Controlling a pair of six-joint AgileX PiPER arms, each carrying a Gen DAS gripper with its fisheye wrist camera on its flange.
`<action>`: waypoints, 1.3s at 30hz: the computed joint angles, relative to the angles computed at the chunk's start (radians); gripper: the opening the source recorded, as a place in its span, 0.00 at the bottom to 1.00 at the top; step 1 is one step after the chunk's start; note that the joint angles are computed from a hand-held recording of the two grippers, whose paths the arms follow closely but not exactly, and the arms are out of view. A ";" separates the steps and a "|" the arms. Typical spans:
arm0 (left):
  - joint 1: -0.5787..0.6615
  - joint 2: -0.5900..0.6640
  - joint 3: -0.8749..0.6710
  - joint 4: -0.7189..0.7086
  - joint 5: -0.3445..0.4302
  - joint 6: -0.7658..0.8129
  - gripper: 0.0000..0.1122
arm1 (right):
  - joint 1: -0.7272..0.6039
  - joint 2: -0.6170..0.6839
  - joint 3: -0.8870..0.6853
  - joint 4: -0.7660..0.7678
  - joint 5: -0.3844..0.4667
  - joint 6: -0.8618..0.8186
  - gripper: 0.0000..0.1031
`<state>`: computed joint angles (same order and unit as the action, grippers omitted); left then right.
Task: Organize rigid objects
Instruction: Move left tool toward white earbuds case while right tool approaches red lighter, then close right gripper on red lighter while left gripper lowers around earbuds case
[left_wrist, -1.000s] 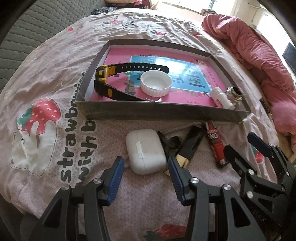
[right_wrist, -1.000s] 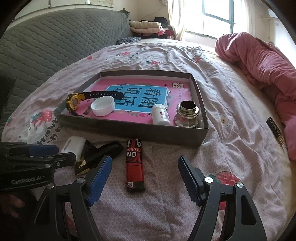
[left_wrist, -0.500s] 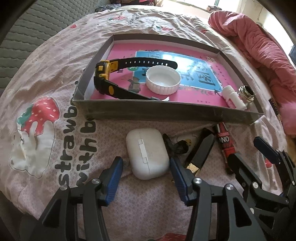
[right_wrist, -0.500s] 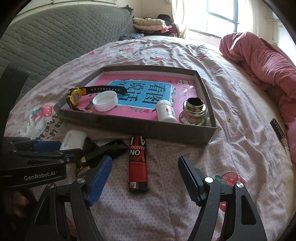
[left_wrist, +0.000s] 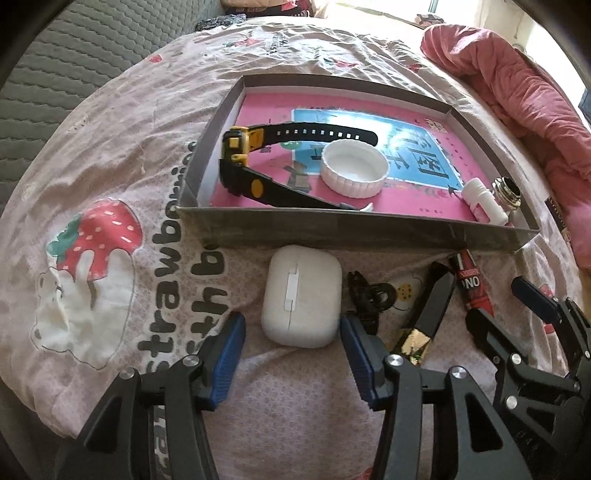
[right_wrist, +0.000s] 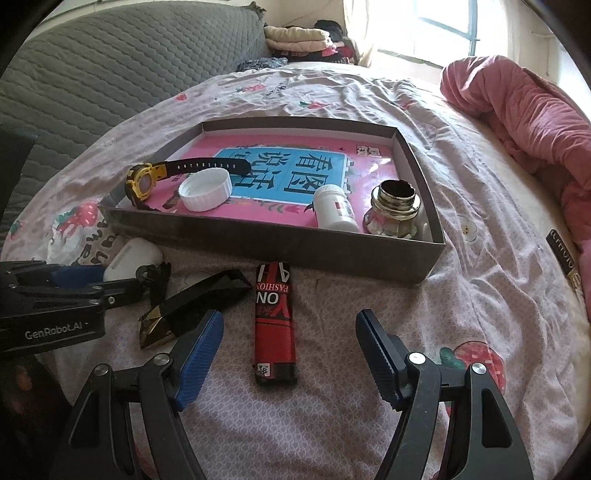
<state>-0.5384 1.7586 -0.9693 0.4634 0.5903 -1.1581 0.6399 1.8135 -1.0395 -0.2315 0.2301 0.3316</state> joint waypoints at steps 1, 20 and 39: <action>0.007 -0.005 0.008 -0.006 -0.010 0.009 0.48 | -0.001 0.002 -0.001 -0.001 0.001 0.002 0.73; 0.024 0.021 0.025 0.065 -0.080 -0.048 0.48 | 0.013 0.048 -0.039 -0.156 0.027 0.154 0.73; 0.043 0.043 0.037 0.161 -0.143 -0.095 0.47 | 0.036 0.087 -0.052 -0.369 0.017 0.318 0.50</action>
<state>-0.4954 1.8021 -0.9322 0.6244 0.4473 -1.2528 0.6763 1.9004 -1.0917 -0.6007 0.2475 0.6498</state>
